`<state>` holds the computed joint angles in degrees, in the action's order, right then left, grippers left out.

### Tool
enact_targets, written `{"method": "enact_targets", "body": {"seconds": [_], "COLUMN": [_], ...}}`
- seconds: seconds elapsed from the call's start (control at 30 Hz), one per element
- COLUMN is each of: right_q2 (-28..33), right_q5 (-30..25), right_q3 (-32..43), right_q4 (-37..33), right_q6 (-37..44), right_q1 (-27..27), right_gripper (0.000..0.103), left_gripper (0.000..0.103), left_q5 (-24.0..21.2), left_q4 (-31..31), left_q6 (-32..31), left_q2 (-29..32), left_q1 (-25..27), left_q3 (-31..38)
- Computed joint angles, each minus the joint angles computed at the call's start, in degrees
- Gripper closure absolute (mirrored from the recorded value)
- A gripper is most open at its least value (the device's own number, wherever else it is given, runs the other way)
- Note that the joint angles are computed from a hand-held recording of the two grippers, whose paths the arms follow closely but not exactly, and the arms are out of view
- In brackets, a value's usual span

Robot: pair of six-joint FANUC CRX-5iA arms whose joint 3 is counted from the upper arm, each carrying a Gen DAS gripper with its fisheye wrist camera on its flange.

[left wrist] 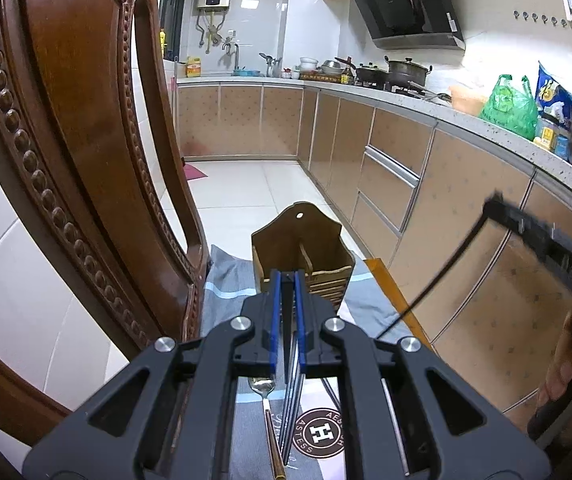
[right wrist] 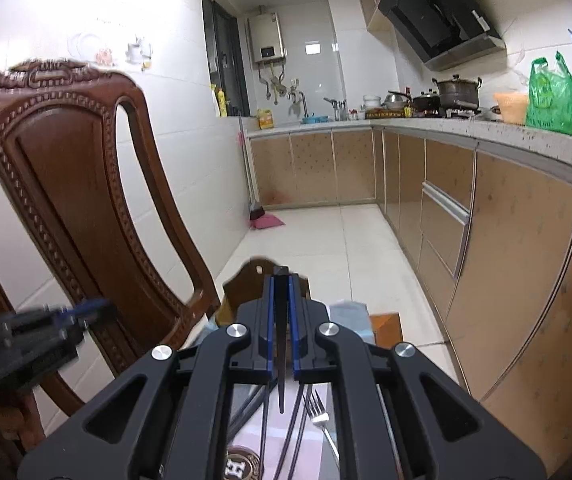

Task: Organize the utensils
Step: 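Lift the chopsticks and carry them toward the wooden holder with both tools, then lower the chopstick into the wooden holder and open the right tool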

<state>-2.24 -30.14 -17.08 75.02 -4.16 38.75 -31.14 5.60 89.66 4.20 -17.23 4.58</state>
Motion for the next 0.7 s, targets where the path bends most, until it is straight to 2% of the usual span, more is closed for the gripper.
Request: {"method": "enact_targets", "body": {"seconds": [0.2, 0.43, 0.6, 0.7], "right_q2": [5.08, 15.28, 22.25, 24.51], "right_q5": [-0.87, -2.89, -4.63, -3.88], "right_q3": [8.27, 19.59, 26.49, 28.18], "right_q4": [3.46, 4.29, -3.44, -9.27], "right_q6": [0.37, 2.44, 7.58, 9.32], "right_q1": [-2.01, -3.36, -3.19, -3.64], "right_gripper": [0.096, 0.096, 0.096, 0.096], "left_gripper": [0.096, 0.096, 0.096, 0.096], "left_q5": [1.91, 4.13, 4.06, 3.86], "left_q4": [5.46, 10.66, 10.95, 11.67], "left_q6": [-4.67, -8.34, -8.13, -8.6], "left_q2": [-0.68, -2.16, -2.1, -2.16], "left_q1": [1.16, 2.89, 3.36, 3.86], "left_q3": [-2.13, -4.96, -5.18, -5.4]}}
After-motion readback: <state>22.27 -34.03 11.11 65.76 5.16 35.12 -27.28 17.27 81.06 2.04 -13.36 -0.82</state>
